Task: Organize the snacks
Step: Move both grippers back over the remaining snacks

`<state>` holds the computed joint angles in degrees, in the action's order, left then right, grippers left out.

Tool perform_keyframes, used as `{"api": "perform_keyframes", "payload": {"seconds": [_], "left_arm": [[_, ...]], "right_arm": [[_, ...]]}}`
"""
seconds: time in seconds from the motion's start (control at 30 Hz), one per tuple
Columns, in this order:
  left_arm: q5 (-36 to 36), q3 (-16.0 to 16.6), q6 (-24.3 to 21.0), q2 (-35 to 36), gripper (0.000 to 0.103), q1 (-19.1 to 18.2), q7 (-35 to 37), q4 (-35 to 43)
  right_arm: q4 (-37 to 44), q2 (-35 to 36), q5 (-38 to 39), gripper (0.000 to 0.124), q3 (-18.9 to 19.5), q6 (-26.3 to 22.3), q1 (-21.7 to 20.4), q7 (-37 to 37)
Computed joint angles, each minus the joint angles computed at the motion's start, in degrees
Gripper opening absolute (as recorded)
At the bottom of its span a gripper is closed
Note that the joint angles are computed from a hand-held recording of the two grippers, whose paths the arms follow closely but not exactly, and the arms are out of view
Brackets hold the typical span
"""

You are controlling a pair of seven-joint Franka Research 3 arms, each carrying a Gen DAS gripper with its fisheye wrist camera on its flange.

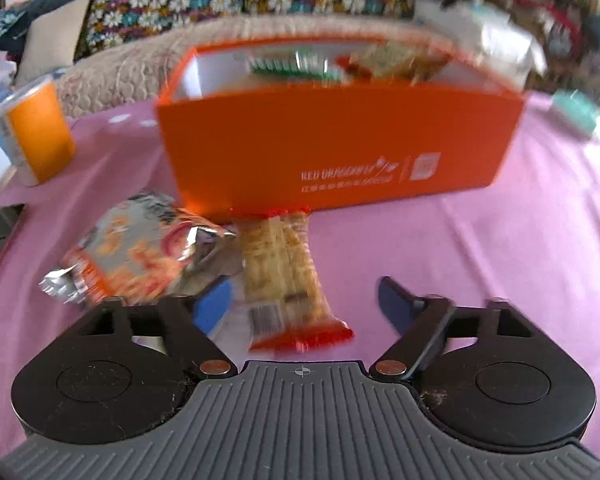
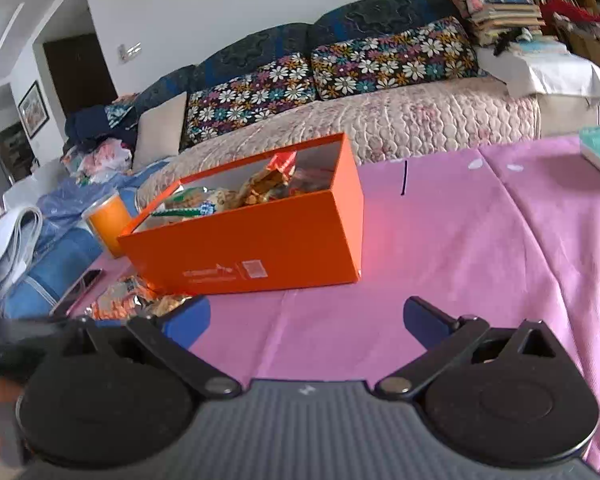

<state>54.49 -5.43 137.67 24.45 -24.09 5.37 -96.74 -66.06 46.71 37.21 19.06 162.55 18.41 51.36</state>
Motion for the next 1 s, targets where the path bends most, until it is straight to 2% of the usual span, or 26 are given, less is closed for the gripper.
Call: {"api": "perform_keyframes", "payload": {"seconds": [0.07, 0.1, 0.13, 0.2, 0.3, 0.37, 0.4, 0.47, 0.5, 0.57, 0.6, 0.63, 0.67, 0.7, 0.77, 0.8, 0.83, 0.93, 1.0], "left_arm": [[-0.8, 0.2, 1.7, 1.5, 0.0, 0.5, -0.9, 1.5], [-2.2, -0.3, 3.9, 1.5, 0.0, 1.2, 0.2, 1.5], [-3.7, -1.2, 9.2, 1.4, 0.0, 2.5, 0.8, 0.7], [-6.8, -2.5, 15.7, 2.5, 0.0, 3.2, 3.8, 1.0], [-8.3, -2.9, 14.6, 7.2, 0.0, -0.5, 10.6, 7.6], [-12.1, -4.9, 15.3, 10.6, 0.0, -0.5, 18.0, 12.3], [-14.3, -6.0, 17.4, 12.0, 0.002, -0.1, 20.2, 13.8], [-19.7, -8.6, 18.2, 14.5, 0.021, 1.2, 26.2, 16.8], [-20.0, -7.6, 17.5, 14.3, 0.027, 0.5, 26.1, 17.2], [-17.6, -2.2, 15.8, 10.8, 0.048, -3.1, 22.3, 14.1], [-14.2, 1.7, 15.4, 6.9, 0.053, -5.3, 18.4, 9.9], [-10.1, 4.5, 14.4, 3.2, 0.063, -7.0, 14.3, 5.7], [-6.0, 6.2, 12.7, -0.5, 0.072, -7.9, 10.6, 1.7], [-1.4, 7.8, 9.5, -4.6, 0.076, -8.9, 7.0, -2.8], [4.5, 8.4, 2.5, -9.9, 0.079, -8.8, 4.7, -8.3], [5.7, 8.8, -0.9, -11.9, 0.079, -8.4, 6.0, -10.5], [6.1, 8.6, -1.1, -13.5, 0.079, -6.9, 9.1, -12.7], [-0.9, 7.6, 9.9, -15.4, 0.079, 0.4, 23.0, -17.9], [-4.5, 6.5, 13.5, -14.3, 0.079, 4.1, 29.9, -18.5]], "right_arm": [[-0.4, -0.2, -0.4, 0.103, -0.3, 0.4, 0.1, -0.2], [-0.5, -0.3, -0.5, 0.103, -0.4, 0.5, 0.0, -0.2], [-0.4, -0.2, -0.5, 0.103, -0.5, 0.5, 0.0, 0.1], [0.7, 0.5, -0.9, 0.103, -1.1, -0.1, 0.3, 1.7], [3.1, 1.9, -1.4, 0.103, -1.9, -1.6, 0.6, 4.6], [3.6, 2.2, -1.4, 0.103, -1.8, -1.7, 0.4, 5.5], [3.4, 2.2, -1.5, 0.102, -1.8, -1.5, 0.4, 5.6], [2.7, 1.8, -2.2, 0.102, -2.4, -0.6, 0.7, 6.2], [2.5, 1.7, -2.7, 0.102, -3.0, -0.4, 0.9, 6.8], [1.5, 1.2, -2.8, 0.102, -2.8, 0.5, 0.5, 7.1], [1.0, 0.9, -2.6, 0.102, -2.3, 0.9, 0.0, 6.9], [0.7, 0.8, -2.5, 0.102, -1.9, 0.9, -0.4, 6.7], [0.5, 0.7, -2.4, 0.103, -1.7, 0.8, -0.7, 6.6], [0.0, 0.5, -2.3, 0.103, -1.6, 0.6, -0.9, 6.6], [-0.9, 0.0, -1.8, 0.103, -0.6, -0.1, -1.7, 5.4], [-1.5, -0.3, -1.6, 0.103, -0.1, -0.6, -2.0, 4.3], [-2.0, -0.6, -1.7, 0.103, -0.3, -1.0, -1.9, 3.8], [-4.4, -1.8, -3.8, 0.103, -2.6, -1.6, -0.3, 3.5], [-5.8, -2.4, -5.2, 0.103, -4.2, -1.4, 0.7, 4.4]]}}
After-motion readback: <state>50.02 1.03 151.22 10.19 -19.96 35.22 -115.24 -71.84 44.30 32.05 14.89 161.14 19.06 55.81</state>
